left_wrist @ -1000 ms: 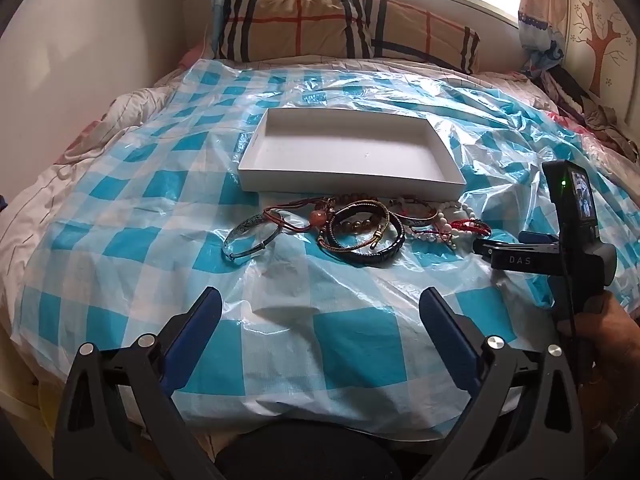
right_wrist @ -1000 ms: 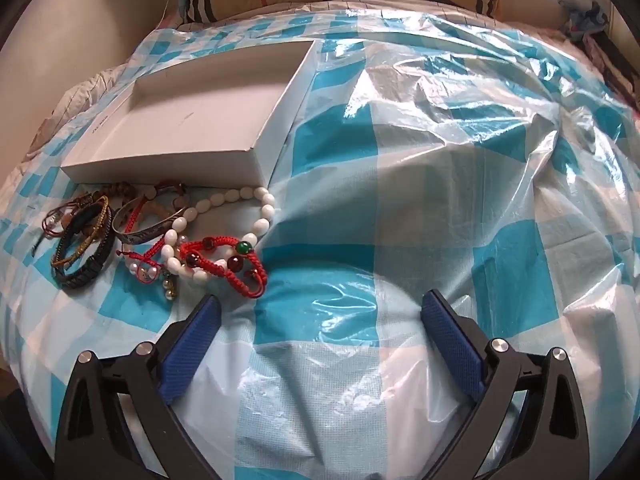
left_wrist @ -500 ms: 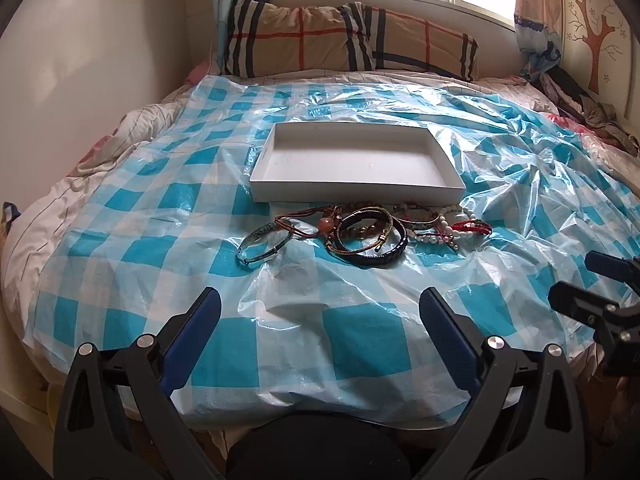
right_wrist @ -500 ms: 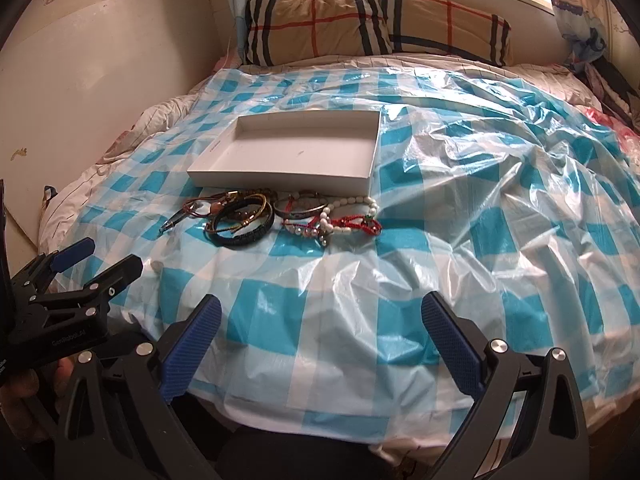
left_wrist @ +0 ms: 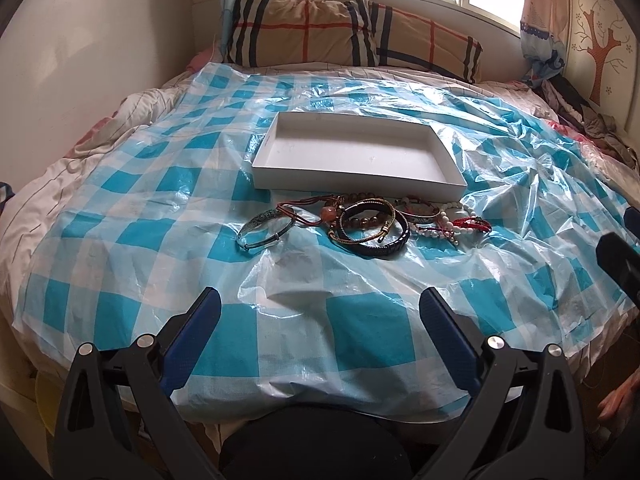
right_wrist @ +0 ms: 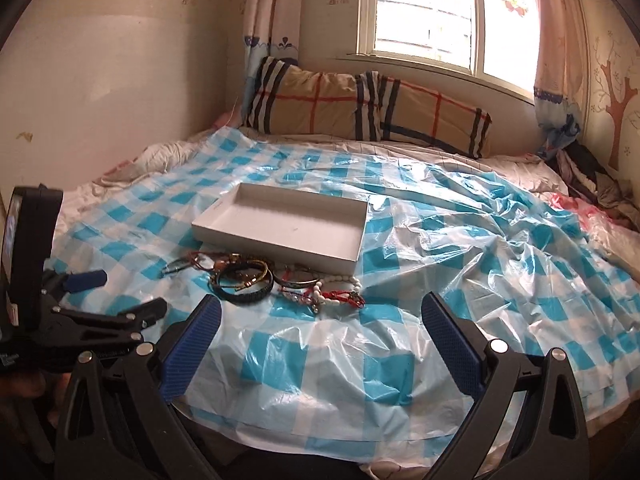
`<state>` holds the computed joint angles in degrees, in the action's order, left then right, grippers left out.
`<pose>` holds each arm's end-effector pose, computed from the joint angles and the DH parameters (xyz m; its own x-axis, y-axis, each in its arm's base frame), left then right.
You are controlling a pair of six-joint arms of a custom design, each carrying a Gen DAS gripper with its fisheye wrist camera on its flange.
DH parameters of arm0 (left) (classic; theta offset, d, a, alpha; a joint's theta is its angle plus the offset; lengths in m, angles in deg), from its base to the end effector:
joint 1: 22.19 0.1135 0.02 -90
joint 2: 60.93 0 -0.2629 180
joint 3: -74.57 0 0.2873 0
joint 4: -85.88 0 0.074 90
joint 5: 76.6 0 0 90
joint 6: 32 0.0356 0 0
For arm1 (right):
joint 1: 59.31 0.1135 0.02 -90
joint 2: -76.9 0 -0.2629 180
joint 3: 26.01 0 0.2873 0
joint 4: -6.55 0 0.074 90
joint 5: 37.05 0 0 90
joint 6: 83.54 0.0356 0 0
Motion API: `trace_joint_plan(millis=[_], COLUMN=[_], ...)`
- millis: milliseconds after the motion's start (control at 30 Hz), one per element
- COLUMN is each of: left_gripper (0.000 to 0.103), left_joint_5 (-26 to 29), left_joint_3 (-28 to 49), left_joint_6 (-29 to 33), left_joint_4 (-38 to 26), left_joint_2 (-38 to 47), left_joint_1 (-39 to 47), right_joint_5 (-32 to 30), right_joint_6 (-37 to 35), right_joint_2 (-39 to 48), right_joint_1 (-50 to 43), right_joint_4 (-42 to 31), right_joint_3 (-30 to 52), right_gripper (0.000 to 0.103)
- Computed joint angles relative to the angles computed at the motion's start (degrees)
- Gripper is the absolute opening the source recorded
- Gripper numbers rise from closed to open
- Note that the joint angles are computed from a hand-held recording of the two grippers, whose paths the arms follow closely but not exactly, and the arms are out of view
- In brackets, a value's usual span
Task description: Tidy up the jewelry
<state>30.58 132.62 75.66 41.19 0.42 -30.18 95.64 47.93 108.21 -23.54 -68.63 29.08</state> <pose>0.2491 -0.0456 0.2474 -0.6015 0.3771 -0.7043 0.5363 0.8440 -0.0061 0.1121 0.0510 0.2877 -0.5324 0.2164 -0.8184 0.3552 0.9347 0.0161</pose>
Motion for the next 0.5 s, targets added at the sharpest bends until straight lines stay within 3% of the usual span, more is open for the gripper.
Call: trace_joint_plan(millis=[167,333,500], left_gripper=[0.095,0.095,0.095], left_joint_5=[-0.42,-0.71,-1.01], left_joint_3=[-0.7,-0.44,0.02], left_joint_6=[-0.19,-0.33,-0.35], left_joint_4=[0.41,0.08,-0.17], left_joint_2=[-0.81,-0.48,0.29], left_joint_1=[-0.27,-0.33,-0.41], right_joint_5=[-13.6,-16.03,-13.67], right_joint_6=[1.64,2.38,3.0], right_joint_2=[0.14,1.21,3.31], right_joint_1=[-7.12,-6.5,-4.68], right_joint_4=[-0.65,0.09,1.08], right_joint_3=[-1.44,-4.14,-4.85], right_gripper=[0.096,0.096,0.096])
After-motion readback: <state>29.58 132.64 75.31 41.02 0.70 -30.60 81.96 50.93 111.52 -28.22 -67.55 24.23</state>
